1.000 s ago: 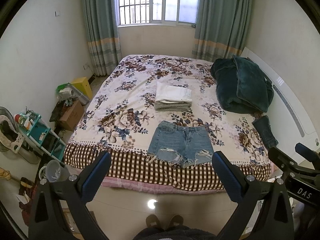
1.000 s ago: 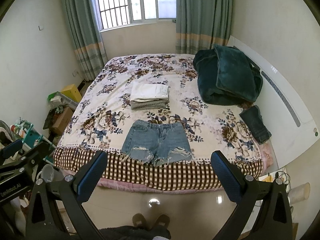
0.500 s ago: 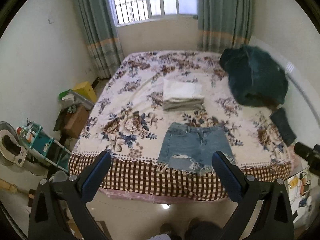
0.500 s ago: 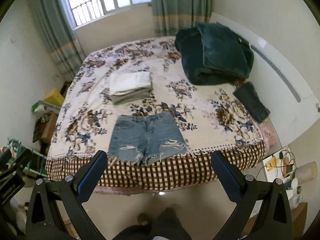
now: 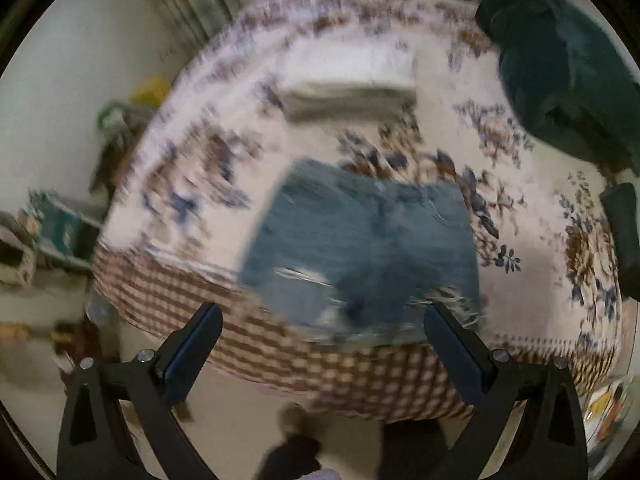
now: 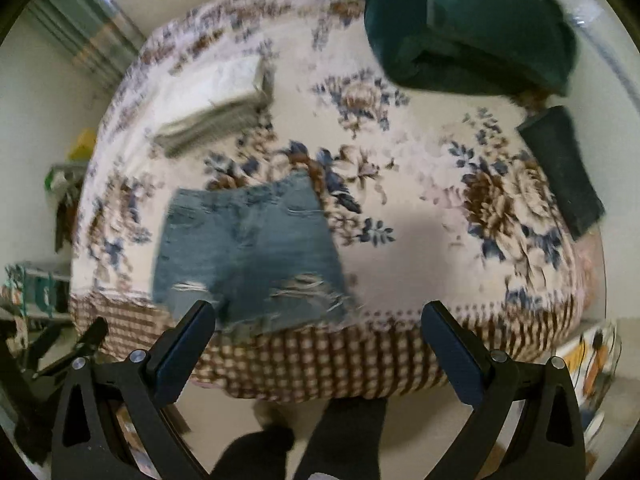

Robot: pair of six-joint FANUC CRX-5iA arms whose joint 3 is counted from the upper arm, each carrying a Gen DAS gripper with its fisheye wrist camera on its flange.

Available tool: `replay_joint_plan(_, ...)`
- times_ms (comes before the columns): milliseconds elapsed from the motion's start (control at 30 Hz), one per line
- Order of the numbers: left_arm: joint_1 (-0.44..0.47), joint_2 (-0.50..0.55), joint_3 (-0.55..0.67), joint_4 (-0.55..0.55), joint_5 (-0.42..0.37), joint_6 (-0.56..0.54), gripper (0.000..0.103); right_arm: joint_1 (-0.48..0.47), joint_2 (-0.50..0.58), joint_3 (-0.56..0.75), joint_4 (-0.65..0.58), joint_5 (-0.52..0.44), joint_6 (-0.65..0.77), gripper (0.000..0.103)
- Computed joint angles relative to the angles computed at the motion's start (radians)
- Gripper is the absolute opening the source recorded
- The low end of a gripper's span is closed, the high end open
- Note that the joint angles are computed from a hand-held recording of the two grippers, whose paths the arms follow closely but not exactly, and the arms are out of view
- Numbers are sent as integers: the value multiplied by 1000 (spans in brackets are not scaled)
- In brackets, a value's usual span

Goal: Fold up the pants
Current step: 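Reach both tools down to the denim shorts and grasp the frayed leg hems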

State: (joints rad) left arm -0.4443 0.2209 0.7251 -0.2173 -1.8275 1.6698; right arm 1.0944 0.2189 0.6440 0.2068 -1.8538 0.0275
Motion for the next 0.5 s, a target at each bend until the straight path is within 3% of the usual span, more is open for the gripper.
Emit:
replay_joint_plan(67,-57,49,-60,3,47,85,103,-89,-81,-186,-52,114,89,103)
replay_joint_plan(267,-156,177,-223,105,154,227,103,-287,-173,-506,-186,339,279,103)
replay_joint_plan(433,-218,223,-323,166,240,299,103,-332,-168,-621,-246,423,386,103)
replay_joint_plan(467,-227,230,-330,165,247,308,101,-342,-162,-639,-256,443,409,103)
replay_joint_plan(500,-238,237,-337,159,256,320,91,-350,-154,-651,-265,458,426,103)
